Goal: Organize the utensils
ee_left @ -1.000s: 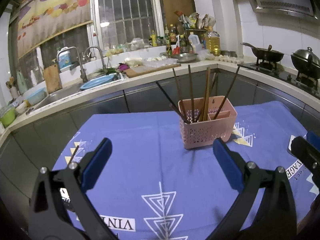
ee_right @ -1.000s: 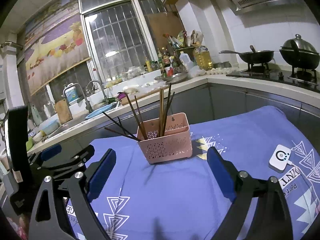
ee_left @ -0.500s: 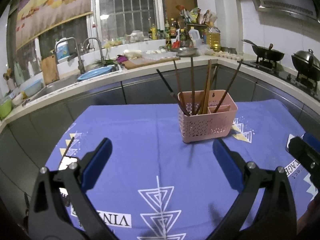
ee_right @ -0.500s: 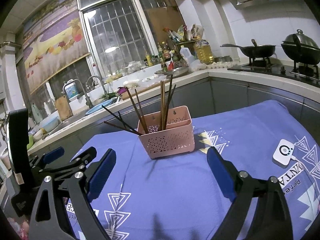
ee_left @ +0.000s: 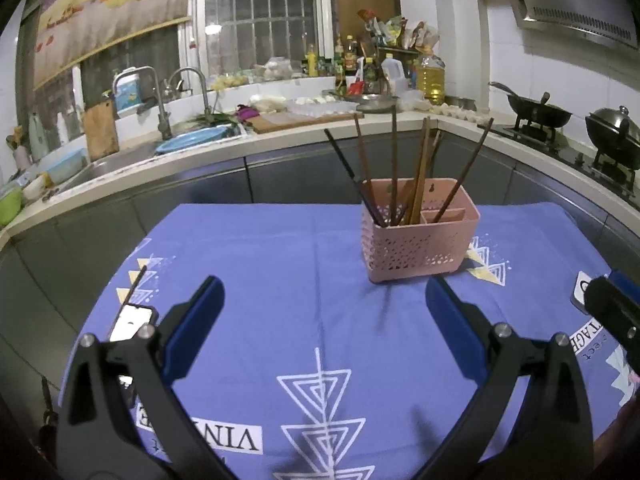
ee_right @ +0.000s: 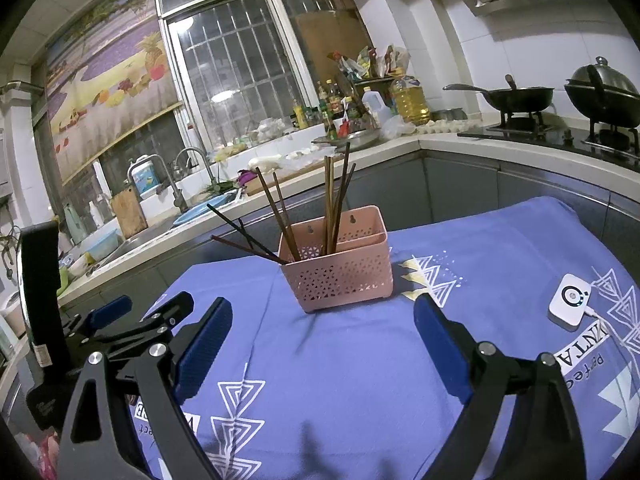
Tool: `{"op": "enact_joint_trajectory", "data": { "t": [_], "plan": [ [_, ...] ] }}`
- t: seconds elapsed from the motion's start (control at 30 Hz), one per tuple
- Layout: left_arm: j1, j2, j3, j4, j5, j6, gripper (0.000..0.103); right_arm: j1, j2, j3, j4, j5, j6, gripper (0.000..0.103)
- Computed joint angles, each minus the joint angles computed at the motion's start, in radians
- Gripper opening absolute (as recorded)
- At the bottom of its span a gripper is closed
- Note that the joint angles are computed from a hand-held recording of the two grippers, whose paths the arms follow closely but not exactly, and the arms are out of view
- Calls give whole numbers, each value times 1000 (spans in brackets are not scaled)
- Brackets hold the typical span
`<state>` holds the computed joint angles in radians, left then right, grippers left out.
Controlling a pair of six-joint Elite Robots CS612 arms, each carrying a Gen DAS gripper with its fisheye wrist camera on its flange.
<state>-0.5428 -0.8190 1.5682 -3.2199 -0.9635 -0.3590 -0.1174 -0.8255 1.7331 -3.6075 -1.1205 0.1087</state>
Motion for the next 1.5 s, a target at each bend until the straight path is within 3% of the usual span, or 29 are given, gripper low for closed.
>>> {"op": "enact_joint_trajectory", "data": {
  "t": [0.2,1.5],
  "plan": [
    [-5,4,-3,13,32,10,97,2,1,2,1,1,1,91],
    [-9,2,2,45,72,-10,97,2,5,10,0,2,18,91]
  ]
}}
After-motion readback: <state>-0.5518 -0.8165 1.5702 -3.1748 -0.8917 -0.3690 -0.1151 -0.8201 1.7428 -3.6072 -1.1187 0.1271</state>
